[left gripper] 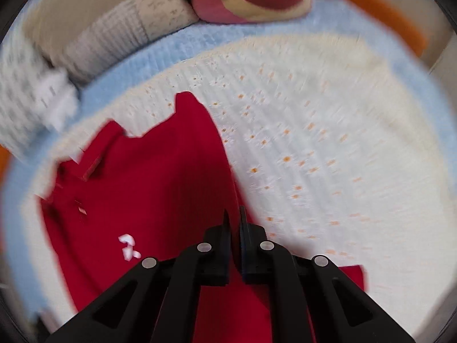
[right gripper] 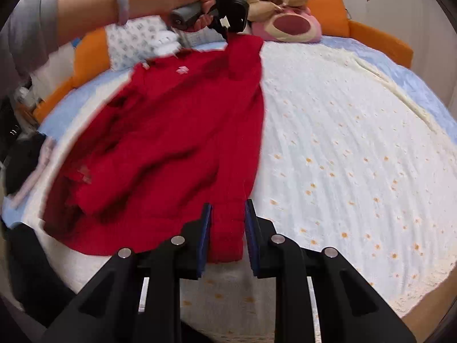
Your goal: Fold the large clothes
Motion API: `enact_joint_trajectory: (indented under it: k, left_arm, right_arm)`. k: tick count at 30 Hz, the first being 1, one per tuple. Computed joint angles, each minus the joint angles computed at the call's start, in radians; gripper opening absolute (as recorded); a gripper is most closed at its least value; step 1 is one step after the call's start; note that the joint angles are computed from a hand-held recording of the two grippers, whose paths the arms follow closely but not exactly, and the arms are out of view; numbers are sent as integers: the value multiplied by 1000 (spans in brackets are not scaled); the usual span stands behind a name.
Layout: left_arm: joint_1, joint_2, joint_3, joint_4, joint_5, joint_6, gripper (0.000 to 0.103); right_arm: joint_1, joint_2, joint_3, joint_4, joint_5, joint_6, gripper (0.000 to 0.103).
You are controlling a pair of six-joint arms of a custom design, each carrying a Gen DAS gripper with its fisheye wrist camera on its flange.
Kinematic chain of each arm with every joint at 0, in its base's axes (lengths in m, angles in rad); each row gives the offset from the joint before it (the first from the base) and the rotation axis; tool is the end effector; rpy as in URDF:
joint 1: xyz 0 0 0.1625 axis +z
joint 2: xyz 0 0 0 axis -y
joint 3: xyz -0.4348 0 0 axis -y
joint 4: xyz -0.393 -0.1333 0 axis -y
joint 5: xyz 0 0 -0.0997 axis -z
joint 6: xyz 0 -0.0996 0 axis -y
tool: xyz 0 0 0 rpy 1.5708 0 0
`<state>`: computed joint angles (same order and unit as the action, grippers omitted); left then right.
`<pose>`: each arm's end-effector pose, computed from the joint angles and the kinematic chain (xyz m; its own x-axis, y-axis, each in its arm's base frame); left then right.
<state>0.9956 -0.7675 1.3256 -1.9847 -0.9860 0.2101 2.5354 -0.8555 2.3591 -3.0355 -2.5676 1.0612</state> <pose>-0.2408 -0.7175 0.1598 -0.5298 0.6819 -0.5043 0.6634 0.7036 0.2545 0.3645 -0.1923 0.0407 -0.8547 0.2702 0.4433 -0.1540 0.6835 -0.7135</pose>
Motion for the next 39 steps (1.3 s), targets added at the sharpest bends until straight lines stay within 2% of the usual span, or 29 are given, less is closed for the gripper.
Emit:
enact_joint_trajectory:
  k: [3, 4, 6, 8, 11, 15, 17, 19, 21, 22, 23, 25, 26, 31, 32, 34, 35, 37, 39]
  left_arm:
    - [54, -23, -92, 70, -105, 7, 10]
    - [74, -27, -126, 94, -134, 6, 10]
    - [118, -36, -187, 129, -209, 13, 10]
    - [172, -41, -257, 170, -283, 16, 10]
    - [248, -26, -365, 220, -328, 23, 8]
    - [348, 15, -480, 283, -349, 20, 8]
    - [386, 32, -498, 297, -364, 43, 8]
    - [417, 37, -495, 309, -423, 91, 9]
    - [433, 26, -462, 301, -490, 164, 21]
    - [435, 15, -433, 286, -514, 192, 37]
    - [433, 1, -398, 273, -539, 219, 48]
    - [409, -21, -335, 236, -521, 243, 61]
    - [387, -36, -288, 198, -479, 259, 63]
    - [294, -67, -112, 76, -249, 323, 65]
    - [279, -70, -81, 60, -207, 321, 56]
    - [252, -79, -4, 8, -90, 307, 49]
    - [246, -85, 15, -14, -74, 298, 37]
    - [239, -93, 14, 4, -70, 228, 13]
    - [242, -97, -41, 86, -135, 147, 11]
  right_arm:
    - [18, 19, -20, -188, 28, -152, 22]
    - [22, 24, -45, -213, 51, -215, 22]
    - [24, 41, -103, -212, 92, -311, 22]
    - [20, 65, -165, -167, 130, -373, 22]
    - [5, 101, -236, -94, 180, -424, 22]
    - [-29, 153, -298, -60, 250, -461, 22]
    - [-45, 176, -321, -35, 285, -468, 22]
    - [-56, 187, -328, 10, 302, -454, 22]
    - [-72, 196, -331, 58, 320, -425, 22]
    - [-74, 200, -334, 66, 327, -419, 22]
    - [-78, 207, -338, 75, 331, -420, 22]
    - [-77, 219, -351, 91, 326, -426, 22]
    - [-78, 220, -351, 88, 326, -429, 22]
    - [-79, 210, -311, 8, 339, -428, 23]
    - [-81, 206, -303, -2, 341, -426, 23]
    - [-84, 202, -284, -36, 348, -421, 23]
    - [-86, 196, -275, -48, 353, -422, 23]
    - [-85, 182, -259, -76, 361, -420, 23]
    - [-77, 163, -243, -115, 366, -420, 23]
